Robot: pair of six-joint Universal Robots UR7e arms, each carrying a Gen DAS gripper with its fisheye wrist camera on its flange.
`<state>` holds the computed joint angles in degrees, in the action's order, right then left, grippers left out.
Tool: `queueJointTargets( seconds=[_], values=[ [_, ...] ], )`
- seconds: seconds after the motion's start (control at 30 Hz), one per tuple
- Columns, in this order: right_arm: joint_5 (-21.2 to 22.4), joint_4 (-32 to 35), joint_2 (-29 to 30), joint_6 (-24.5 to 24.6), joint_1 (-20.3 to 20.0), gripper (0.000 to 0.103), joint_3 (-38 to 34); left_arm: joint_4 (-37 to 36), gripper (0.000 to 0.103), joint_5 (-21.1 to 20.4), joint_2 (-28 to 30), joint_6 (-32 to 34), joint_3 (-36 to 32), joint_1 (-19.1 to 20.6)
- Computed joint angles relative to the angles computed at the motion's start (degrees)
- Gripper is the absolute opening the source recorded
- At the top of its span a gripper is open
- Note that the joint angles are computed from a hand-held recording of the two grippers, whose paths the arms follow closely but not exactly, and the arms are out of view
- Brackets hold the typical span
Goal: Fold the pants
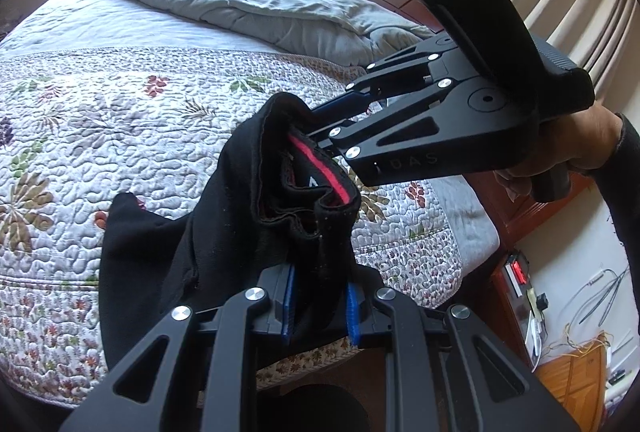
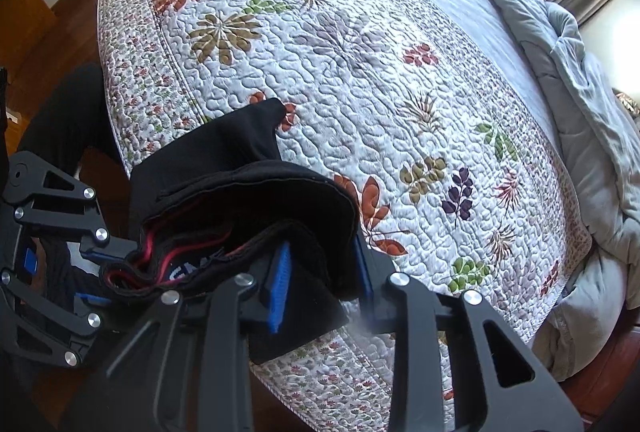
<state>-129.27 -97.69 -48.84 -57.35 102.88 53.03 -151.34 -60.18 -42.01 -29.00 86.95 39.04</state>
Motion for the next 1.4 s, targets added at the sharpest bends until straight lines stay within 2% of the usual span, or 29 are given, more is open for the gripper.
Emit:
queueJointTargets(
  seconds=[0.83, 1.3, 1.4],
  values=[
    [1.10, -3.08, -1.09, -1.68, -7.20, 0.028, 2.56, 2.02, 0.020, -3.62, 9.37, 0.49, -6.77, 1.79],
    [3.56, -5.43, -3.20, 0.32, -11.98, 0.028, 6.41, 4.96, 0.021, -5.57, 13.33, 0.15, -9.03, 2.67],
    [4.06, -6.69, -4.15, 1.36, -12.60, 0.031, 7.96, 4.84, 0.022, -6.32, 13.36, 0.14, -8.75, 2.87]
  ],
)
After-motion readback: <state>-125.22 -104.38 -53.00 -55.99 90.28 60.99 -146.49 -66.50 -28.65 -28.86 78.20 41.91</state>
